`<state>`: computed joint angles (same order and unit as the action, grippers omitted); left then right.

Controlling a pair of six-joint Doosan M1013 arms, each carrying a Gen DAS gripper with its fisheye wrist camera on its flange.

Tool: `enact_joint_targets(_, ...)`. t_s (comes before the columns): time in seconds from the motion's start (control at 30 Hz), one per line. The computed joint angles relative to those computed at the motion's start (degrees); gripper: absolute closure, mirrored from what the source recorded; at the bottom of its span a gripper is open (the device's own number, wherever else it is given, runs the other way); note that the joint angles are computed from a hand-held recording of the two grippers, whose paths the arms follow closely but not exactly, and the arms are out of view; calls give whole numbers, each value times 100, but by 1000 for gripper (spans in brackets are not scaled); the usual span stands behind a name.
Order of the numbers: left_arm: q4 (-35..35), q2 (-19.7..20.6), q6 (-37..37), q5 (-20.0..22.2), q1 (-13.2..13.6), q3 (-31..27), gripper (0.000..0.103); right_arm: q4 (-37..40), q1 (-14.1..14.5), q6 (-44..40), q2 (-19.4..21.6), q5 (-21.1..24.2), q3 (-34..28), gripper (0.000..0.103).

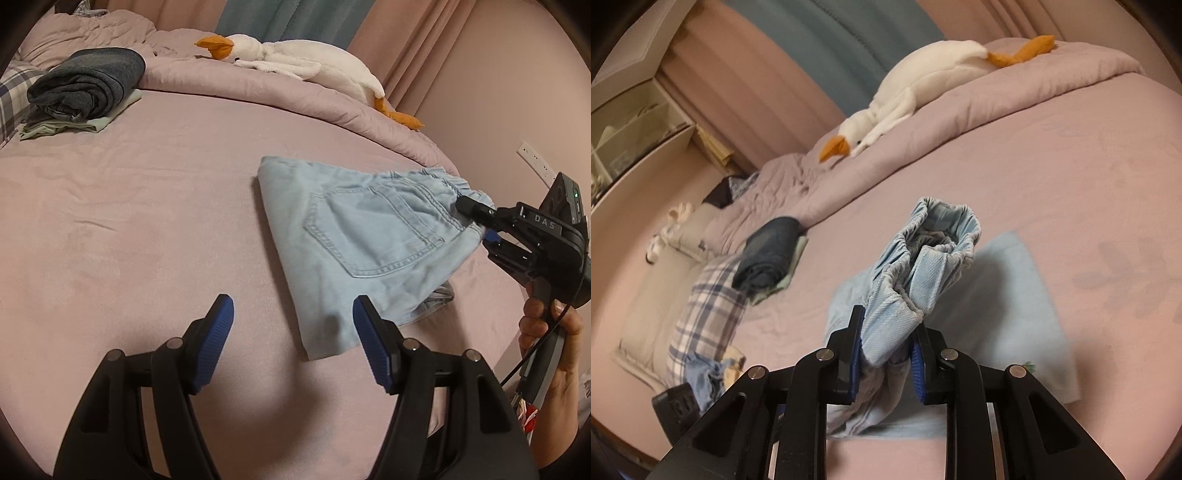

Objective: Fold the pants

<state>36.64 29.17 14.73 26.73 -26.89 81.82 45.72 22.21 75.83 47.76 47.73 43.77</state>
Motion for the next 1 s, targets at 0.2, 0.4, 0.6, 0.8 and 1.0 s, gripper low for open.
enact_joint_targets(0.2, -9, 21, 80, 35, -10, -50, 36, -20, -62, 203, -10, -19, 82, 79)
enact_joint_targets(0.4, -165, 48, 189, 33, 17, -87, 36, -137, -71, 413, 59, 128, -15, 79)
enact_joint_targets(0.6, -437, 69, 346, 49, 76, -97, 36, -702, -61, 785, 204, 349, -262, 79)
enact_joint_targets(0.8, -741, 102, 591, 56, 129, -132, 36, -1083, -66, 991, 288, 515, -370, 79)
enact_joint_targets(1.0, -1250, 193, 1047, 4, 192, -283, 36, -1325, -103, 1328, 537, 1134, -783, 73)
